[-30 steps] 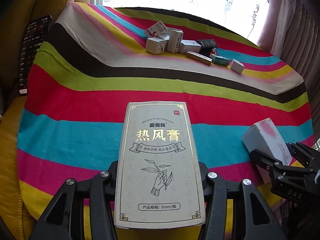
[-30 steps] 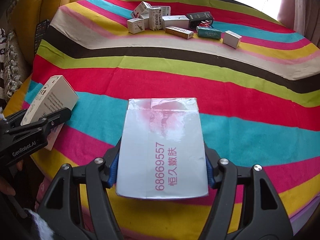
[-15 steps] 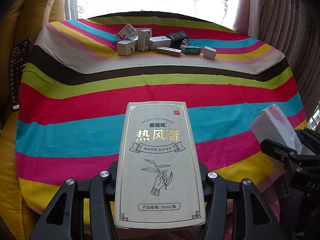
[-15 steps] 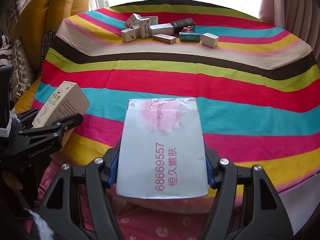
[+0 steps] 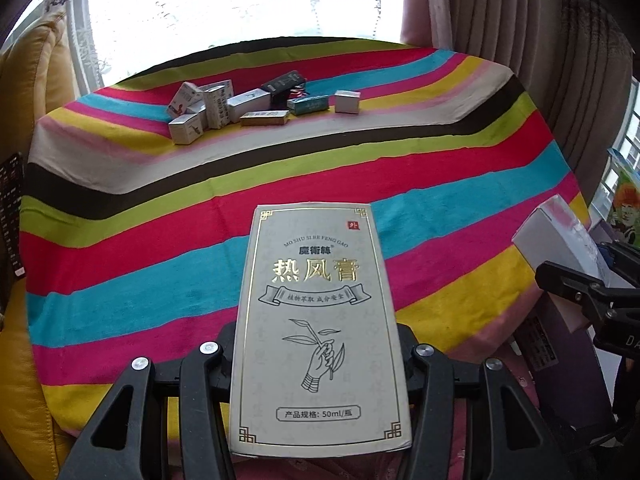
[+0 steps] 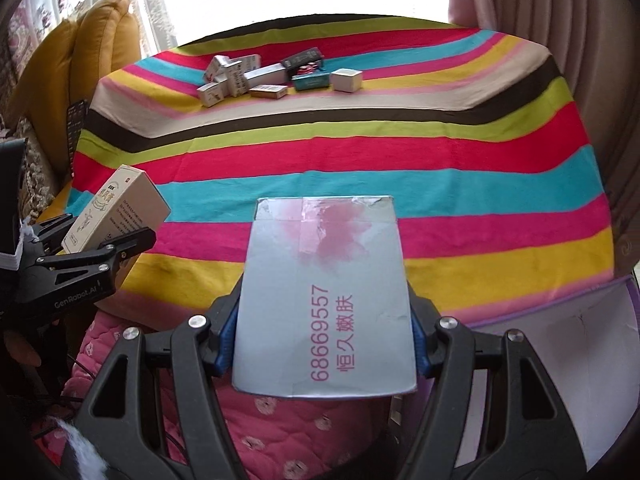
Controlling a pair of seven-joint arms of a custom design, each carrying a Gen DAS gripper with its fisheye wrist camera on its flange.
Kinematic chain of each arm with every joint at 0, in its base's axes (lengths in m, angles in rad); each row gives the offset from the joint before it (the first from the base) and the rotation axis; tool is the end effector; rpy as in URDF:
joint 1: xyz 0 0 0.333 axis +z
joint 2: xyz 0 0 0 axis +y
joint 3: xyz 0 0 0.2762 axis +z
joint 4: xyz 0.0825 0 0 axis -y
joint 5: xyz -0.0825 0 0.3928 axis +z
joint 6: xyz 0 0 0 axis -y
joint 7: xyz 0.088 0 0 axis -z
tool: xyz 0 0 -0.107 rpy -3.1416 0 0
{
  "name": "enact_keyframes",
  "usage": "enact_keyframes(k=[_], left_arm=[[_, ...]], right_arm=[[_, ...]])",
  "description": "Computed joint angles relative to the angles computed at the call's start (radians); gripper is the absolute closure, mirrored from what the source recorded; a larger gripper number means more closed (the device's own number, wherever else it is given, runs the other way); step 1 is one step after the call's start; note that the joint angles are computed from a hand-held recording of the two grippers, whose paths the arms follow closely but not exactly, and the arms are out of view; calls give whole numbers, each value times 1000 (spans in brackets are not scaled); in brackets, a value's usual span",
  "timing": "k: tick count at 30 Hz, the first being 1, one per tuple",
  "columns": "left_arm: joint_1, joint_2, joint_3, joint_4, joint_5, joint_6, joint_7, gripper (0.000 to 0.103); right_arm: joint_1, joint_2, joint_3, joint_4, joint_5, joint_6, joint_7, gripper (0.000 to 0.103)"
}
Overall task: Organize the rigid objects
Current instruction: 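Carry both held boxes away from the table toward the purple-rimmed storage box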
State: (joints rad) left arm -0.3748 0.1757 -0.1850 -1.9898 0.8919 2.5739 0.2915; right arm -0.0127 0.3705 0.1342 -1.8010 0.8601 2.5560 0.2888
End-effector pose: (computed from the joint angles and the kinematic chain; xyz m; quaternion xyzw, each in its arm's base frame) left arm 0.5207 -0.3381 0.3726 -0.6834 0.6440 -0.2255 0.2595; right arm 0.6635 0.0639 0.3379 -0.8547 0.3774 -0.1017 0.3417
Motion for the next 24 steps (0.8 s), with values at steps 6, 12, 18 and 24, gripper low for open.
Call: enact_keyframes(k=[6,12,18,24], left_arm=[[-41,90,-19,131,-39,3,163,50],[-95,196,-18,276,-118,21,370,50],[-149,315,-38,433,-255,13,621,50],[-210,493,-60,690,-401,-79,874,51]], right_arm=[[-46,7,-29,23,20,8,30,34],[-98,54,-51,82,-2,21,99,34],[-139,81,-66,102,-57,48,158,34],[-140,118,-98,107,-204,164,273,34]])
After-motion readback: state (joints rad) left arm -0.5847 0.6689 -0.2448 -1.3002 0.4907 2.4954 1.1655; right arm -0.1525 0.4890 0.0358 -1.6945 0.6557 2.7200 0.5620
